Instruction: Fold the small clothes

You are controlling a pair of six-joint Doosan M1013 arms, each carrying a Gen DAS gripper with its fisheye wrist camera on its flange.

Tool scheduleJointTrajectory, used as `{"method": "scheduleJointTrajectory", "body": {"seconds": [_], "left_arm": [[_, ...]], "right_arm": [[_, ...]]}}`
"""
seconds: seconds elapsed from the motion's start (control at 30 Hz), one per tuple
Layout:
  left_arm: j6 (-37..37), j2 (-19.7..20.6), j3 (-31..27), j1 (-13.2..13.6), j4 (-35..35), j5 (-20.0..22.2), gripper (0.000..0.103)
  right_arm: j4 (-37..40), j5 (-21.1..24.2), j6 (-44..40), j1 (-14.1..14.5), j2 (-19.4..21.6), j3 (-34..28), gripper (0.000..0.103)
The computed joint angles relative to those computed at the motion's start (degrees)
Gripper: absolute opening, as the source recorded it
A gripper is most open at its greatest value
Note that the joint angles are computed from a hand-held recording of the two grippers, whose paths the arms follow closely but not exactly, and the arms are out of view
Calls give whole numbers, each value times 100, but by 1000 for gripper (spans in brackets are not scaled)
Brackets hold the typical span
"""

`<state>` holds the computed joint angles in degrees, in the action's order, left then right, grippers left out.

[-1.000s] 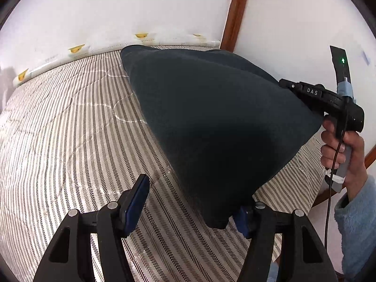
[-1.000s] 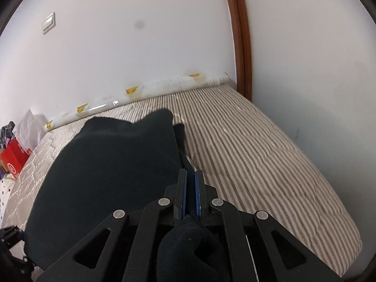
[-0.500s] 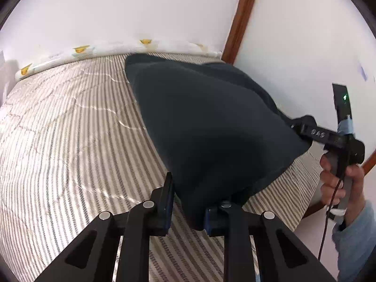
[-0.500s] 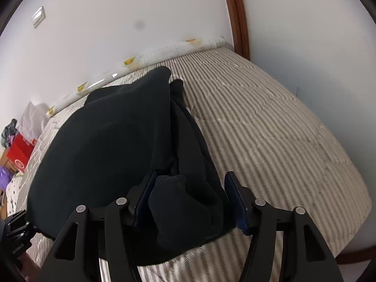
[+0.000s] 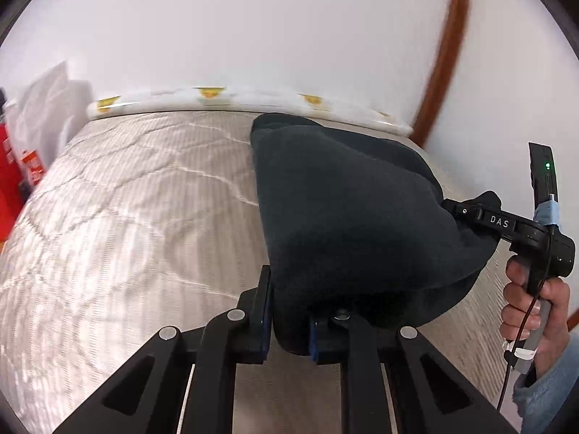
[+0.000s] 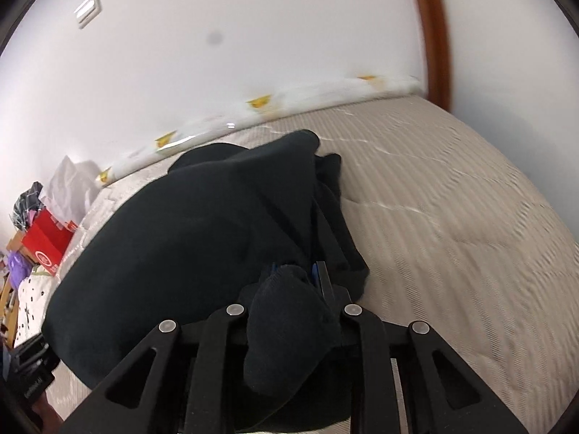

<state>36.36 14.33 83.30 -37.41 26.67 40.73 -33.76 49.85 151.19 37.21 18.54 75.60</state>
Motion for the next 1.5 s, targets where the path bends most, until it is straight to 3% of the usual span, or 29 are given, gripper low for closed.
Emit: {"method": "scheduleJointTrajectory", "body": {"seconds": [0.07,0.3,0.5,0.63,0.67,0.8,0.9,1.03,1.13,1.23,1.3,1.37,1.5], "left_arm": [[-127,-50,61,81,100,75,14],[-333,-202,310,196,-23,227,13],[-262,-261,416,-46,124,335,11],[-262,-212,337,-259,448,716,12],[-235,-230,335,-250,381,720,12],[-87,-433,485,-127,-156,437,14],[128,-579,601,-96,-369,244,15],[65,-707,677,-119,-184,284,25],[-169,-801,742,-89,10,238,38],[-304,-861,777,-21,109,148,41],[-345,-844,735,10,136,199,42],[-294,-802,672,64,60,185,42],[-114,-696,538,138,-132,125,42]], "right_arm": [[182,-72,-315,45,242,-311,20],[285,-115,-743,160,384,-505,20],[40,-450,-505,133,-169,255,16],[99,-203,-616,140,-237,301,18],[-191,-34,-607,231,-318,326,20],[-442,-83,-392,260,-479,397,25],[31,-278,-825,165,-504,317,28],[1003,-411,-1693,-8,-254,41,39],[1231,-215,-1863,-69,-90,-106,40],[1450,-69,-1999,-147,49,-204,40],[1601,-57,-2093,-173,76,-217,37],[1599,-24,-2167,-153,103,-262,19],[1259,234,-2404,-40,146,-363,17]]}}
